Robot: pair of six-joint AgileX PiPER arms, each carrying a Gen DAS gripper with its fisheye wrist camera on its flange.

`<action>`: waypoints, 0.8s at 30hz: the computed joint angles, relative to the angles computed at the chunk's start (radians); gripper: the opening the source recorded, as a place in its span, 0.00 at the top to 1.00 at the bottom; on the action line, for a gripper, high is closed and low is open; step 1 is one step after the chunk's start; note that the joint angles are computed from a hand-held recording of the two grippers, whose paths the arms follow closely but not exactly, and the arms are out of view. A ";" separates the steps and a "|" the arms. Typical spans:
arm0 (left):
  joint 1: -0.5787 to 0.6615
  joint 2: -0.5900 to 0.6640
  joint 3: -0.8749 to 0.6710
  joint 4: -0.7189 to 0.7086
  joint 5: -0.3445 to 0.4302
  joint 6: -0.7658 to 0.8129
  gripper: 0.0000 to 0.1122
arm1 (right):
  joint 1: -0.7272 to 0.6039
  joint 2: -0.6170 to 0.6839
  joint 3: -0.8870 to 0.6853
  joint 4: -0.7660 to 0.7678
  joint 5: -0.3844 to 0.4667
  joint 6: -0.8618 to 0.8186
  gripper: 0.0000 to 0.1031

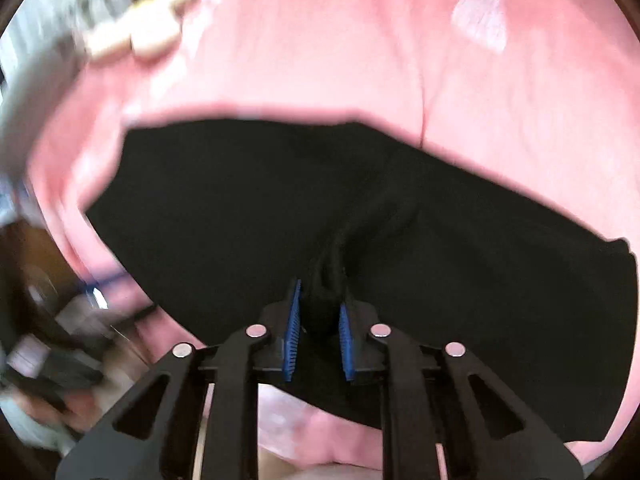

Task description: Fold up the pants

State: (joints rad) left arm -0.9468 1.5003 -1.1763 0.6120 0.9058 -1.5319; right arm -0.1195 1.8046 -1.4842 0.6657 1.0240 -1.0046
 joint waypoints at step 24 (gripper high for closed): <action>0.021 -0.020 0.026 -0.033 -0.024 0.002 0.22 | 0.145 0.013 0.152 -0.093 -0.259 0.192 0.68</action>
